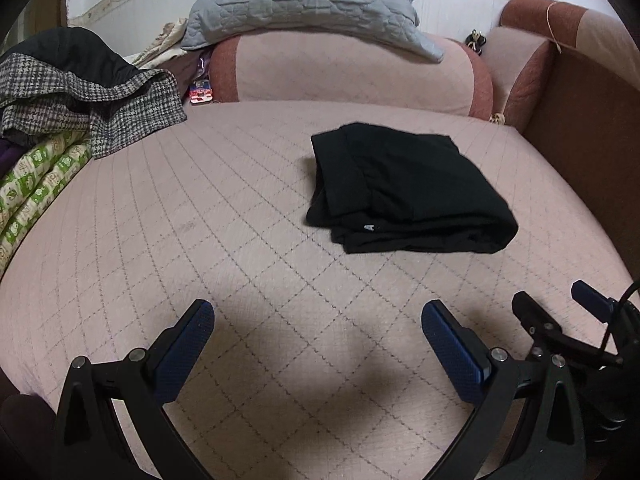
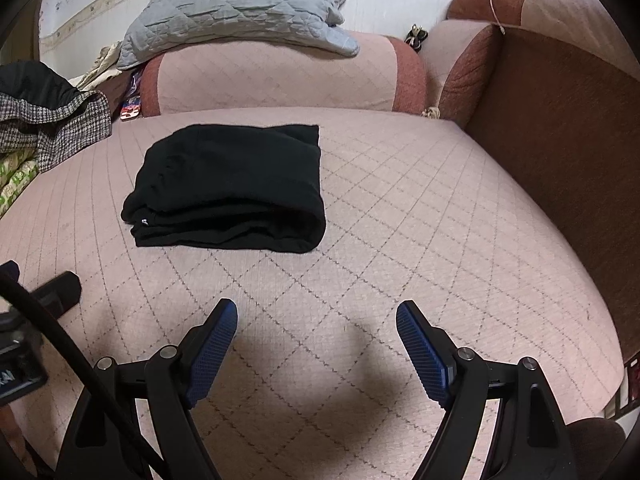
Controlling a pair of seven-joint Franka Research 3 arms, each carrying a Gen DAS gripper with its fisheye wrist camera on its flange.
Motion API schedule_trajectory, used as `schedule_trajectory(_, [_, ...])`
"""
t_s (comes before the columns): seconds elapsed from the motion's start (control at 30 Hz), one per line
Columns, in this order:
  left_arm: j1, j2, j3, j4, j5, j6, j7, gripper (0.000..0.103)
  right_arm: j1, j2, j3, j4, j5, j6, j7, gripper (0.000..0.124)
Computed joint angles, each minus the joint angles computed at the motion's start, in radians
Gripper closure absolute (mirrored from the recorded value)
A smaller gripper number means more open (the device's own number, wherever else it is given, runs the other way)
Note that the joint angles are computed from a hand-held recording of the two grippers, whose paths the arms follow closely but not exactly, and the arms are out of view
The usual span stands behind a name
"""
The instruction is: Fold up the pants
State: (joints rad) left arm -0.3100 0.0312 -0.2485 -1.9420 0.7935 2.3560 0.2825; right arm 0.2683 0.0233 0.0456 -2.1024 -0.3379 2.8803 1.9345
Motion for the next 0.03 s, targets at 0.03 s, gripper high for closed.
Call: schedule_trajectory(0.03, [0.002, 0.008, 0.001, 0.005, -0.015, 0.001, 0.013, 0.0, 0.0, 0.005, 0.001, 0.003, 0.016, -0.003, -0.009, 0.038])
